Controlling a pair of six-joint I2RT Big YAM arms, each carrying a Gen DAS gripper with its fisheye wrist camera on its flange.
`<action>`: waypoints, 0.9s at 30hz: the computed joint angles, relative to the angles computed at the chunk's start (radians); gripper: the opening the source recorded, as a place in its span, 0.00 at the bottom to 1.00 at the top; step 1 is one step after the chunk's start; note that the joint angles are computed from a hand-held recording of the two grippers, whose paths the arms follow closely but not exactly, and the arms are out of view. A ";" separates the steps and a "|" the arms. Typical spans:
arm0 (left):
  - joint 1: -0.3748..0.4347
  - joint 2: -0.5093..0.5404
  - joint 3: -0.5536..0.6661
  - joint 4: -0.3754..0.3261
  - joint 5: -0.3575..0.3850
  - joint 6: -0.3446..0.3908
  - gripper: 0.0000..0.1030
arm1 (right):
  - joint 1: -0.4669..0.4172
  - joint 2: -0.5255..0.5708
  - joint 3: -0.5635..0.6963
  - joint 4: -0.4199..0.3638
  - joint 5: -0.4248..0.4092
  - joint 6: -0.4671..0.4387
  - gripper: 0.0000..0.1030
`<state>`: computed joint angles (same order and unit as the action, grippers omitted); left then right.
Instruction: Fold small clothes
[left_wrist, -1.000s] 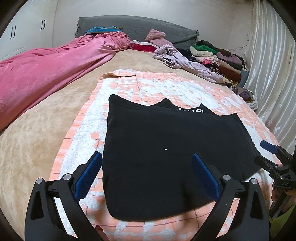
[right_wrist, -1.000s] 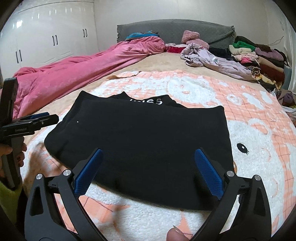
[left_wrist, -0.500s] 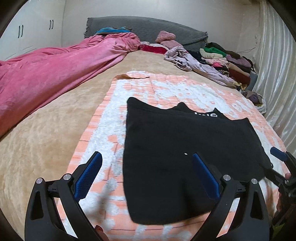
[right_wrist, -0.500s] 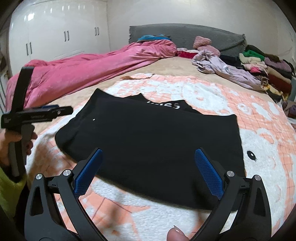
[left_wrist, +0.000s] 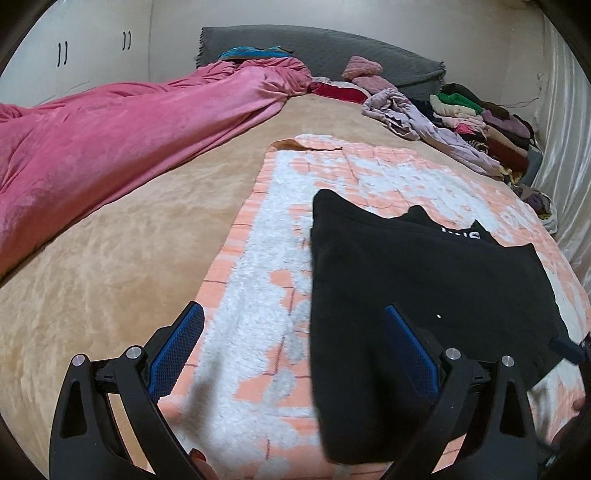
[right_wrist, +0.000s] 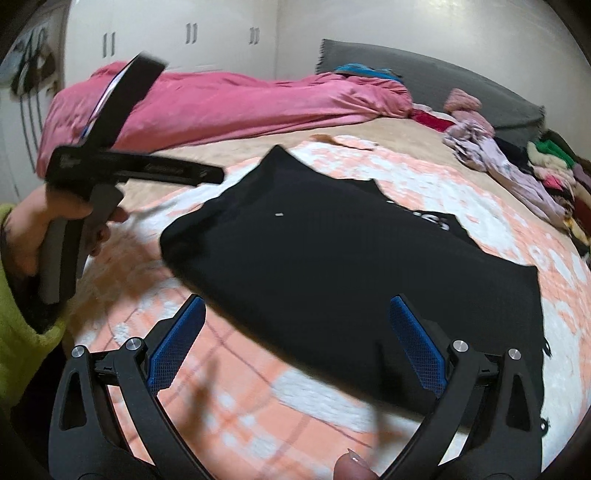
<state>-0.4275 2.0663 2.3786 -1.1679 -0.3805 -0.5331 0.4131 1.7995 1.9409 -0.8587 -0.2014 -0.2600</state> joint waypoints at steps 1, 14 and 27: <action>0.002 -0.001 0.000 -0.001 0.001 -0.001 0.94 | 0.011 0.001 -0.003 0.001 0.011 -0.017 0.91; 0.036 0.071 0.117 -0.078 0.035 -0.012 0.94 | 0.092 0.038 0.006 -0.007 0.144 -0.124 0.91; 0.070 0.034 0.048 -0.047 0.056 -0.075 0.94 | 0.125 0.034 0.002 0.025 0.161 -0.149 0.91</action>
